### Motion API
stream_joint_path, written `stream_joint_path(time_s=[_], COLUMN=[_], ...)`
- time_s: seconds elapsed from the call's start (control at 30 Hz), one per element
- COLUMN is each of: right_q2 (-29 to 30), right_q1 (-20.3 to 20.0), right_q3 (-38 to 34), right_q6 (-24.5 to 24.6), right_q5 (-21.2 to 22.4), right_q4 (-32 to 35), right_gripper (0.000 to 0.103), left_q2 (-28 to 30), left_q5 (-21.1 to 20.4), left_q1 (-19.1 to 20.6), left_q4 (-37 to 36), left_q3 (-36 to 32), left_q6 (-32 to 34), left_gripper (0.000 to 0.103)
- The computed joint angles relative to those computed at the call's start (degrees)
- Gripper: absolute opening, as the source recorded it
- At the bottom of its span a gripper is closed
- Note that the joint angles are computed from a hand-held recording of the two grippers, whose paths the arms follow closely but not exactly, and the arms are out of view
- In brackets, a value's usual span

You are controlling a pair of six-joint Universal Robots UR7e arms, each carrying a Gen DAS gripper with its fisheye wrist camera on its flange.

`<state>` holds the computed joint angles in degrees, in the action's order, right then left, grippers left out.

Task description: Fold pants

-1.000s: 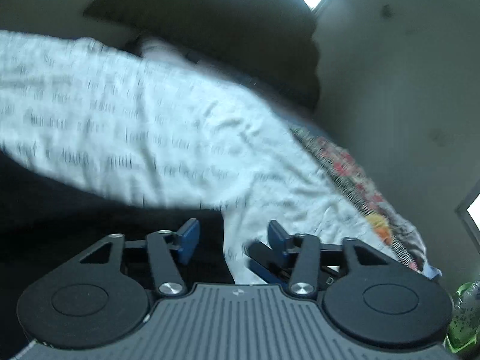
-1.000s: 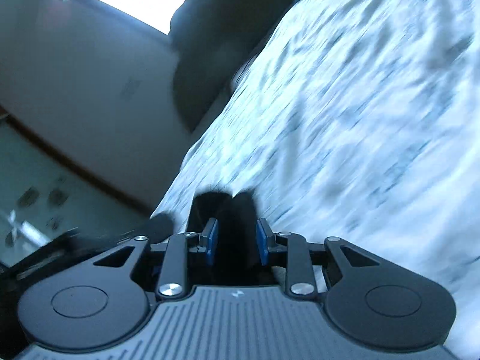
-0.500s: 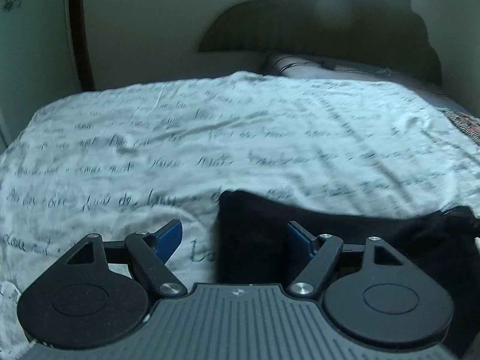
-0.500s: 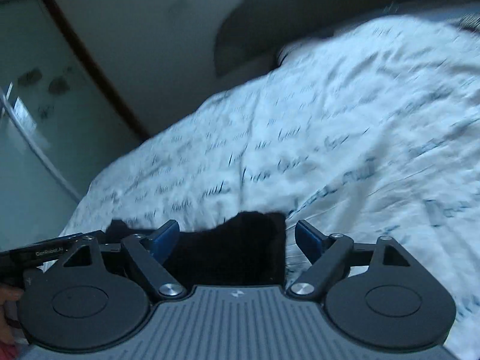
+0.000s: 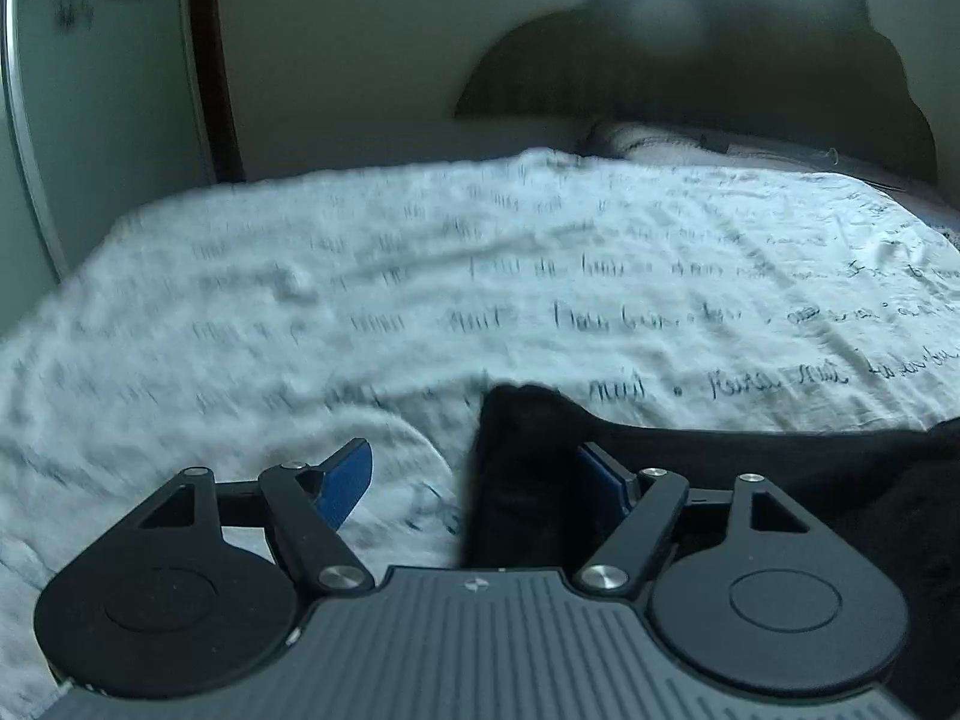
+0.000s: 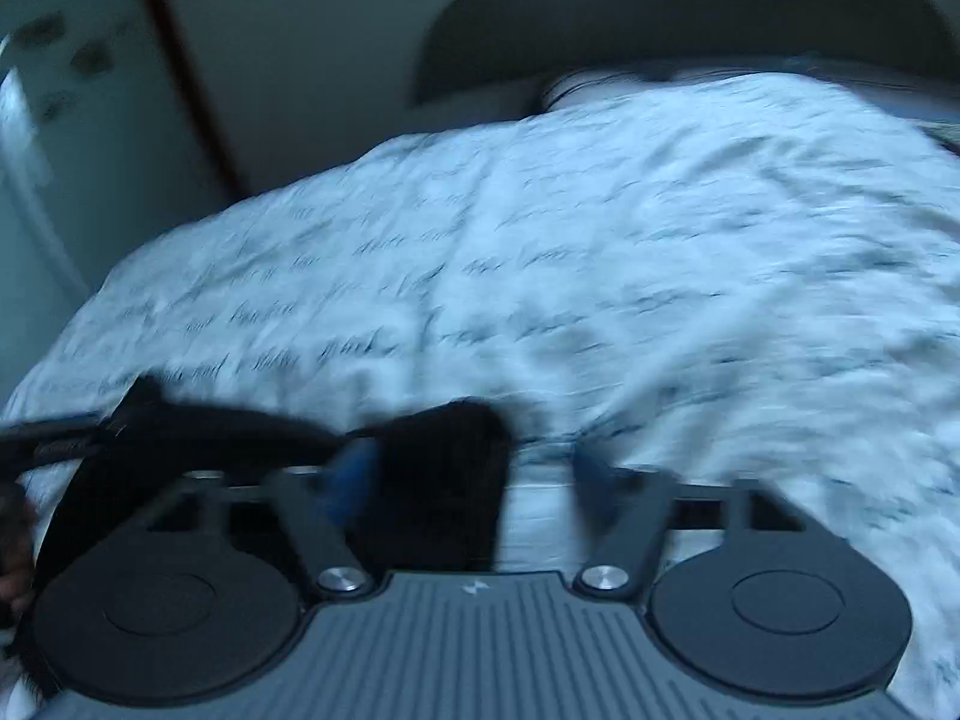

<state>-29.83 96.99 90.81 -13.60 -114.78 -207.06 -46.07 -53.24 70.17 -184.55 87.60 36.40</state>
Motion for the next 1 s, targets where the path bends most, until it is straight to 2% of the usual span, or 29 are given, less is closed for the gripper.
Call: stream_joint_path(time_s=[0.03,0.07,0.1,0.13,0.17,0.23,0.3,0.37,0.43,0.47,0.57,0.67,0.77,0.83,0.9,0.93,1.0], right_q2=[0.16,0.96,1.16,0.76,-0.42,-2.41,-2.13,0.22,0.53,0.15,-1.74,-2.57,-0.09,-0.7,-2.43,-3.66,-6.73], right_q1=[0.53,1.69,2.58,3.11,2.94,2.42,1.68,1.25,0.47,0.83,2.46,3.08,3.35,3.14,2.5,1.92,-0.26], right_q3=[1.14,1.29,1.73,2.58,4.03,4.51,1.55,-2.75,-3.78,-2.96,1.05,2.8,0.17,1.04,3.86,5.84,9.02], right_q6=[-0.31,-2.11,-5.39,-7.85,-8.54,-7.81,-6.81,-5.54,-1.66,-0.53,-3.8,-7.99,-11.7,-9.18,-7.5,-6.34,-1.83], right_q5=[-1.09,-4.07,-4.66,-2.84,1.38,8.63,11.41,8.49,9.45,9.14,8.06,7.32,1.37,2.51,5.15,6.56,10.95], right_q4=[-4.85,-9.52,-12.44,-12.95,-11.06,-1.54,8.41,12.28,12.04,10.27,5.62,8.53,11.02,10.15,6.25,3.97,5.03], right_gripper=[0.078,0.079,0.079,0.079,0.079,0.077,0.076,0.076,0.076,0.077,0.078,0.079,0.088,0.088,0.088,0.088,0.088], left_q2=[-0.17,-0.63,-1.34,-1.84,-1.7,-0.41,2.07,3.08,1.46,0.35,-2.98,-5.16,-6.54,-8.94,-11.7,-12.96,-14.47], left_q5=[0.03,-0.96,-2.57,-4.29,-5.02,-3.44,-0.83,0.32,-1.47,-2.1,-3.38,-5.62,-6.95,-9.81,-15.62,-18.47,-22.49], left_q1=[-0.38,-0.61,-0.76,-0.8,-0.9,-1.13,-0.92,-0.38,-0.07,-0.02,0.33,1.63,2.47,3.28,4.87,5.75,7.37], left_q4=[-2.42,-3.67,-3.12,-1.35,0.2,3.97,6.68,9.54,9.89,8.66,8.18,16.94,16.23,16.88,19.85,22.61,30.15], left_q3=[0.53,1.12,1.69,1.84,1.53,0.18,-2.35,-4.39,-3.66,-2.55,0.65,0.82,2.99,4.46,5.33,5.22,3.61], left_q6=[1.77,2.42,2.07,1.64,1.69,0.53,-1.0,-4.04,-6.5,-5.75,-3.58,-6.11,-6.28,-7.17,-7.23,-7.55,-9.58], left_gripper=[0.078,0.078,0.081,0.086,0.088,0.088,0.086,0.085,0.084,0.085,0.089,0.091,0.091,0.089,0.09,0.091,0.094])
